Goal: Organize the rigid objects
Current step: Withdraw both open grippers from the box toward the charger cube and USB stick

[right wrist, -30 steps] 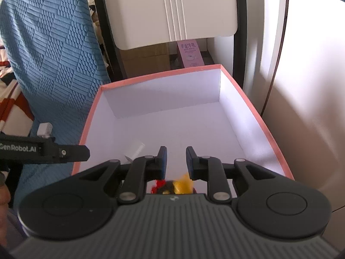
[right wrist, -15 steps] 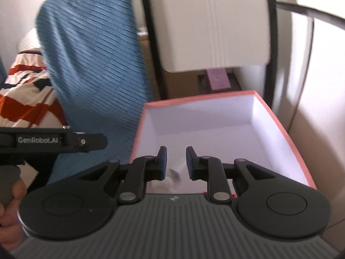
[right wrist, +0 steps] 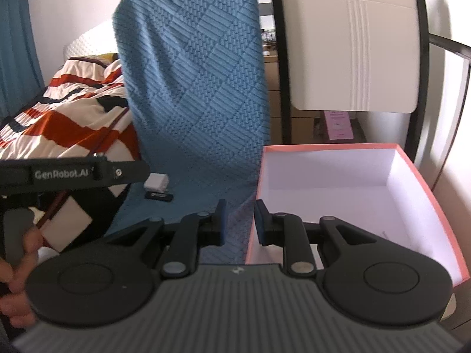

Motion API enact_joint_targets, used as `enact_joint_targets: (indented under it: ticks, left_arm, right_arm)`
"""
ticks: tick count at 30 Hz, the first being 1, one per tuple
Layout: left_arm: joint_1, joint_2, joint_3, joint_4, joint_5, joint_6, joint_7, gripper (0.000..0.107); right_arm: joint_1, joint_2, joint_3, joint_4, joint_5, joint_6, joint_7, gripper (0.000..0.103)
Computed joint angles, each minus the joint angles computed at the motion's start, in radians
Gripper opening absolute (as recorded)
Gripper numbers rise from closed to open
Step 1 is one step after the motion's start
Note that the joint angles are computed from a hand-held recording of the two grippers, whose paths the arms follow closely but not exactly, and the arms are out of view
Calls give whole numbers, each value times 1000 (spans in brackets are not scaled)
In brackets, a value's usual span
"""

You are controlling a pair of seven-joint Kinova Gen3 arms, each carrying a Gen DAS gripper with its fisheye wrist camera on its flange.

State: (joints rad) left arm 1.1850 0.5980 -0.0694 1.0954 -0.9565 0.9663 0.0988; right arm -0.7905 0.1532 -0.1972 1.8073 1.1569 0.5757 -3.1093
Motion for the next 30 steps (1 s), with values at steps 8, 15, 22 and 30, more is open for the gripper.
enact_joint_targets:
  ticks: [8,15,22,30]
  left_arm:
    - [19,-78,24,155,-62,27,117,62]
    - [12,-123,78,244,-124,56,206,62]
    - [2,-145,134,302,-149,122,261,62]
    - [-46,-149,156,380,-160,86,311,62]
  right_arm:
    - [-58,15,-25,5,58,7,-79,23]
    - [-98,42,-29,-18,39,17,-92,23]
    - [-139,60,-25,-28,-14,30,-60,23]
    - [-161,107,6,-49,-28,23,-54,23]
